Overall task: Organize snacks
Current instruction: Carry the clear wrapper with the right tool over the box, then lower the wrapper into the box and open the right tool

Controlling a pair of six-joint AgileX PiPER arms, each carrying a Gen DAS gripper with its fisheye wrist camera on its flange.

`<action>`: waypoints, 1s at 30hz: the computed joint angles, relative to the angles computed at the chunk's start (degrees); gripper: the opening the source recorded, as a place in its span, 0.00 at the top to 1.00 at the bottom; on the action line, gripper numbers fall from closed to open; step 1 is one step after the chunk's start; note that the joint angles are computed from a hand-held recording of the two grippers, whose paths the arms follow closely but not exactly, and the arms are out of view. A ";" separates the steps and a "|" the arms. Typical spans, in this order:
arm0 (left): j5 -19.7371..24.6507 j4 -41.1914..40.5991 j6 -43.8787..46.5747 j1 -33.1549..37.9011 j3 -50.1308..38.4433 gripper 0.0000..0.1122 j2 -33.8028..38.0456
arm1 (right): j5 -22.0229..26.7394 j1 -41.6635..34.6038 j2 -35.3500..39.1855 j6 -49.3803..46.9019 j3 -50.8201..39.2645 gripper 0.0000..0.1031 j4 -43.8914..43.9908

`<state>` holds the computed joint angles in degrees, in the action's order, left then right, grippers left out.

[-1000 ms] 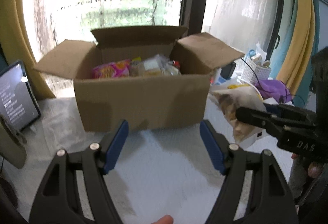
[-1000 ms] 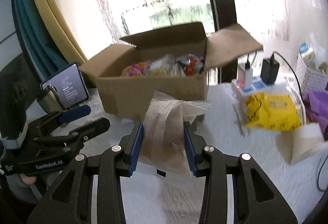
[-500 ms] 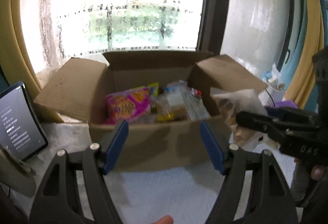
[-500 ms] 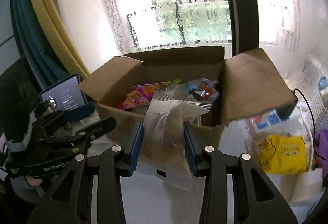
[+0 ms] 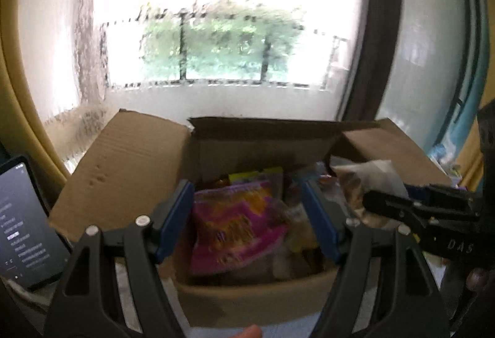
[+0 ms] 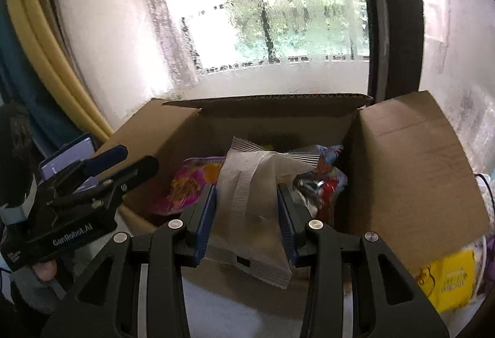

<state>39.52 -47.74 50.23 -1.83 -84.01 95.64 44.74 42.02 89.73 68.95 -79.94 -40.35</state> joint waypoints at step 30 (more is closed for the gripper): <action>6.51 3.95 -7.87 4.13 -17.35 0.34 14.28 | 1.83 -11.35 17.11 -9.49 -22.69 0.32 17.70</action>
